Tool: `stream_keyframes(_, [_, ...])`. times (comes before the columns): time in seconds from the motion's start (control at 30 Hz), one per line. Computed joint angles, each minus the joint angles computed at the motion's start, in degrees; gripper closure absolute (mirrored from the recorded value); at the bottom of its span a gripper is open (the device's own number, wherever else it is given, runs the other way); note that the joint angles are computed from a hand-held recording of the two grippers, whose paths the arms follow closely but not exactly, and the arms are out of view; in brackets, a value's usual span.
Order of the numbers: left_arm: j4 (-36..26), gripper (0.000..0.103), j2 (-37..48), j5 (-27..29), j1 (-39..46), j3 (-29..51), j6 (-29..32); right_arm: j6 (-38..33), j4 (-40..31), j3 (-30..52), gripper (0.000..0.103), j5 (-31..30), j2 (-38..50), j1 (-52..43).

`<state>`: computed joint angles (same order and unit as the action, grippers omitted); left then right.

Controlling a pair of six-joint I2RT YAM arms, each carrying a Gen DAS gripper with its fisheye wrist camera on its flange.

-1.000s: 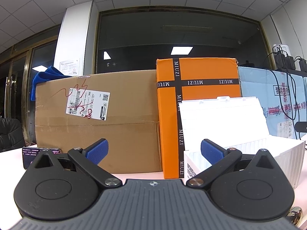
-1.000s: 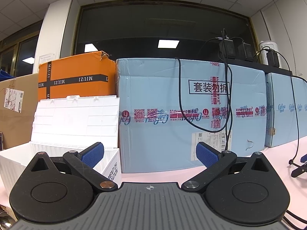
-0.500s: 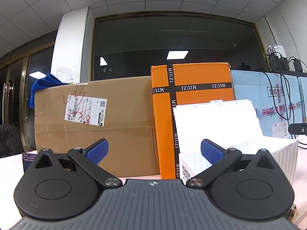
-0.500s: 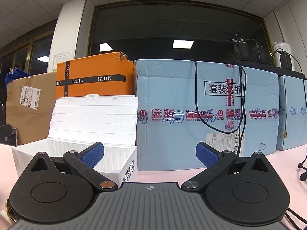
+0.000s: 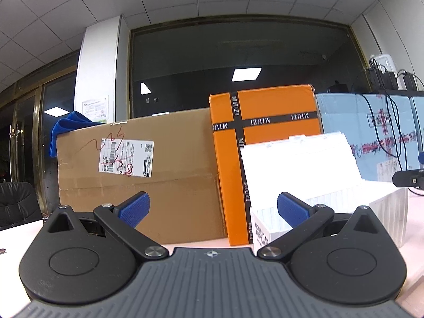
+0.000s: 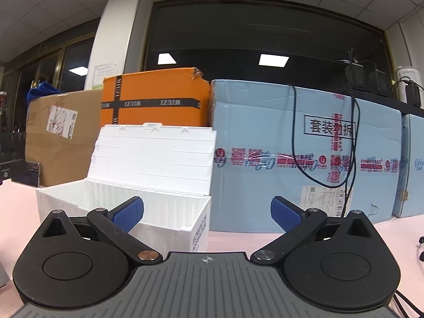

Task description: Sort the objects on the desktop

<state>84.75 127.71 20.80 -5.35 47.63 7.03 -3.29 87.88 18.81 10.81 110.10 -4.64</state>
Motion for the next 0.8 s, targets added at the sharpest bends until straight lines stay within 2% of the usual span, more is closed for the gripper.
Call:
stream_keyframes(0.2, [-3.57,0.0,-2.05,-0.01,0.4,-0.94,0.87,-3.35,0.66,-1.24,0.0,-0.89,-0.59,2.1])
stream_keyframes(0.43, [-14.02,0.0,-6.36,4.28,1.19,-0.97,4.07,-4.75,-2.96,-2.14,0.0,-5.29,-3.32,3.23])
stream_keyframes(0.8, [-40.94,0.0,-11.98,13.07,2.0,3.7,11.33,-5.22,-12.32,-2.42,0.0,-13.58,-8.66,2.21])
